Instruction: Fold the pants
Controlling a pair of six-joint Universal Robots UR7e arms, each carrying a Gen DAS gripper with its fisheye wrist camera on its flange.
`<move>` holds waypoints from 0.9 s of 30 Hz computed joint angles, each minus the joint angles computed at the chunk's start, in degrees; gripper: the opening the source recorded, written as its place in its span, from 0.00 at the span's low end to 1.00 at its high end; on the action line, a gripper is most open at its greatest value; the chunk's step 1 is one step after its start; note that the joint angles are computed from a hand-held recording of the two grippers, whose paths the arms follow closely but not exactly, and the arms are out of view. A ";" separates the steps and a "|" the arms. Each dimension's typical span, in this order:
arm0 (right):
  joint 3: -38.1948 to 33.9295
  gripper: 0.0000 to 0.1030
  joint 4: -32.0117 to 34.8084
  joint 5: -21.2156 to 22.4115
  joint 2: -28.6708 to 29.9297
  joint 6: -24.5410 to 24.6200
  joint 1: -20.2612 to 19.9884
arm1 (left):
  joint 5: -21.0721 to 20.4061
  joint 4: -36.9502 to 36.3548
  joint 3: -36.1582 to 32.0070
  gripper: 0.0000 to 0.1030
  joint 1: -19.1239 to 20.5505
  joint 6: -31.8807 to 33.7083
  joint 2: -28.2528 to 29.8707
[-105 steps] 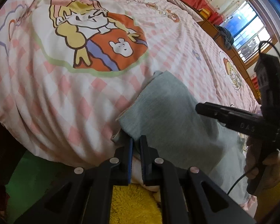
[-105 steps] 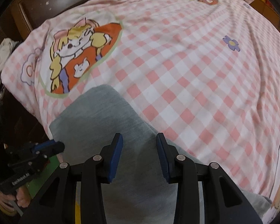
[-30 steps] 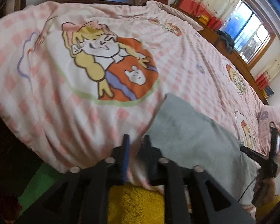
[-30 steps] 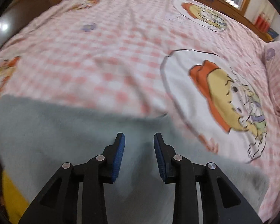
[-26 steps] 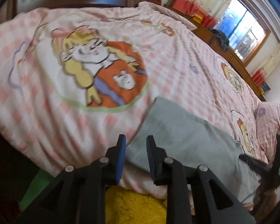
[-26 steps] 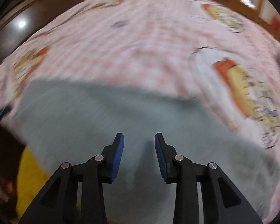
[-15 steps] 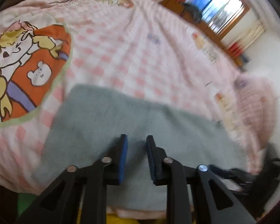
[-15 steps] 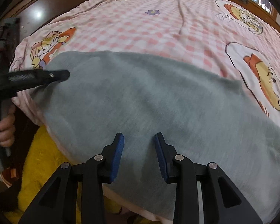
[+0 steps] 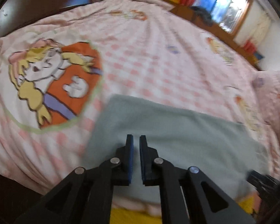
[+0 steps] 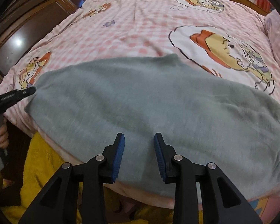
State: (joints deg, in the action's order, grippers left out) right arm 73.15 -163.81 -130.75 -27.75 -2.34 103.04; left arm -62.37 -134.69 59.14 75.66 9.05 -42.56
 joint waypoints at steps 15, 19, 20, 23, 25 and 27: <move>12.70 0.31 -2.36 -3.24 -8.39 9.17 -2.52 | 9.86 -0.11 7.97 0.15 0.34 -3.94 -4.22; 13.58 0.31 -4.52 -3.56 -9.20 9.62 -2.26 | 8.05 -0.44 8.71 0.22 1.19 -6.34 -5.74; 13.32 0.31 -4.81 -3.97 -9.02 9.53 -2.15 | 6.08 0.46 8.59 0.25 1.64 -7.56 -6.29; 12.34 0.31 -5.24 -3.82 -8.33 9.52 -2.04 | 0.55 2.67 7.81 0.31 2.63 -10.96 -6.71; 11.29 0.32 -4.83 -3.23 -7.57 9.75 -2.06 | -2.24 3.43 7.63 0.31 3.04 -11.89 -6.49; 10.57 0.32 -4.19 -3.28 -6.98 9.70 -1.95 | -2.28 4.39 7.40 0.31 2.95 -12.41 -5.93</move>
